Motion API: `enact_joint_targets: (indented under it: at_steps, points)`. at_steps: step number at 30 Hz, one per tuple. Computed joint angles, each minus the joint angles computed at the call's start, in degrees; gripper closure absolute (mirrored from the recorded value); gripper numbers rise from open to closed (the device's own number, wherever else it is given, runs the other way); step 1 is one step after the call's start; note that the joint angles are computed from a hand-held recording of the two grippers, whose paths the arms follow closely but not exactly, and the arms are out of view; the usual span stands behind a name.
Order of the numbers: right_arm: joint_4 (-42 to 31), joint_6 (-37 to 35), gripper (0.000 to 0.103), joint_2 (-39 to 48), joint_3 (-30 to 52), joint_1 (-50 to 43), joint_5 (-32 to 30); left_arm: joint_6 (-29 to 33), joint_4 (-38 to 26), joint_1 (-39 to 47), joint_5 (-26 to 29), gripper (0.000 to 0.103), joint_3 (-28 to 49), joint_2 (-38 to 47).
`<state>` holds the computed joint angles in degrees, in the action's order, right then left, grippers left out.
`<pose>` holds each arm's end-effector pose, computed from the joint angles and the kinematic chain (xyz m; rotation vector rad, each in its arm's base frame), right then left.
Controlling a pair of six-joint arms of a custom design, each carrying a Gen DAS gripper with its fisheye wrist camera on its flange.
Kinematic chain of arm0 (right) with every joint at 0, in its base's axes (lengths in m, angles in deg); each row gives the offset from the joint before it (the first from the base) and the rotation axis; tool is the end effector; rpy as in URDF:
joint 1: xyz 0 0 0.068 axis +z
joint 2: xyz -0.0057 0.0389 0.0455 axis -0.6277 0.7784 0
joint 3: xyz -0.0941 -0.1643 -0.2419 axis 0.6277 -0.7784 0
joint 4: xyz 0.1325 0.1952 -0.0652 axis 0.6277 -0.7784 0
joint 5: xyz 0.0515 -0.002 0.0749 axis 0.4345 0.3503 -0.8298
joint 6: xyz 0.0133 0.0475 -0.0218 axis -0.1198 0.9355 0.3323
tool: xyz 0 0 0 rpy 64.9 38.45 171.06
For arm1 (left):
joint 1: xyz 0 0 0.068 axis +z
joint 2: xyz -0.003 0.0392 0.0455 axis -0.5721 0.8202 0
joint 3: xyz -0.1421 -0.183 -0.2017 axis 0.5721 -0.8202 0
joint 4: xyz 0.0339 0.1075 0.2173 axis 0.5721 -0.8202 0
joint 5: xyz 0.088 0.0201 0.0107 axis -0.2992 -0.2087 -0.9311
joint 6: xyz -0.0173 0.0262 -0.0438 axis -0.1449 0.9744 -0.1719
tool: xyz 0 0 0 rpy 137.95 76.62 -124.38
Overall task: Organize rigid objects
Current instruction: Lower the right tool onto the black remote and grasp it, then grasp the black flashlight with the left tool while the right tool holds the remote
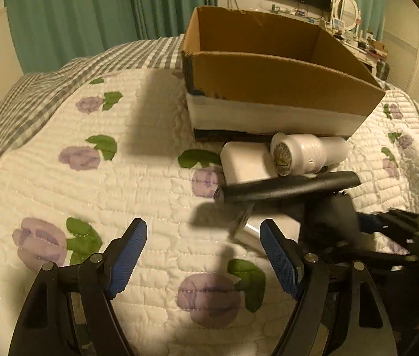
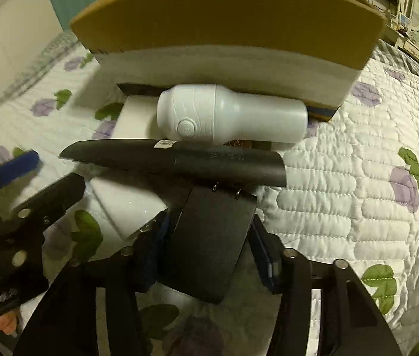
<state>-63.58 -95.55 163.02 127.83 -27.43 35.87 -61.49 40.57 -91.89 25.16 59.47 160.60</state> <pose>0.3024 0.0722 0.1153 -0.7747 2.5487 0.3750 0.2205 -0.3003 0.1462 -0.3733 2.4706 0.2022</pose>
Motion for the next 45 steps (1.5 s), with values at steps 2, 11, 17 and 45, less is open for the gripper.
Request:
enact_joint_targets:
  at_steps: [2,11,17,45]
  points:
    - [-1.4,-2.6,0.062,-2.3,-0.9,-2.8,-2.6,-0.4,-0.6,-0.4,0.1,0.022,0.6,0.4]
    - [-4.0,-4.6,0.062,-8.7,1.4,-11.7,-5.8,7.0,2.5,-0.4,4.0,0.022,5.7,5.0]
    - [-8.3,-4.5,0.062,-6.2,5.7,-13.6,-8.0,10.6,2.5,1.5,7.2,0.022,9.4,9.1]
    - [-9.0,-5.5,0.061,-6.2,5.4,-13.3,-9.5,10.9,7.6,1.0,9.1,0.048,5.2,6.9]
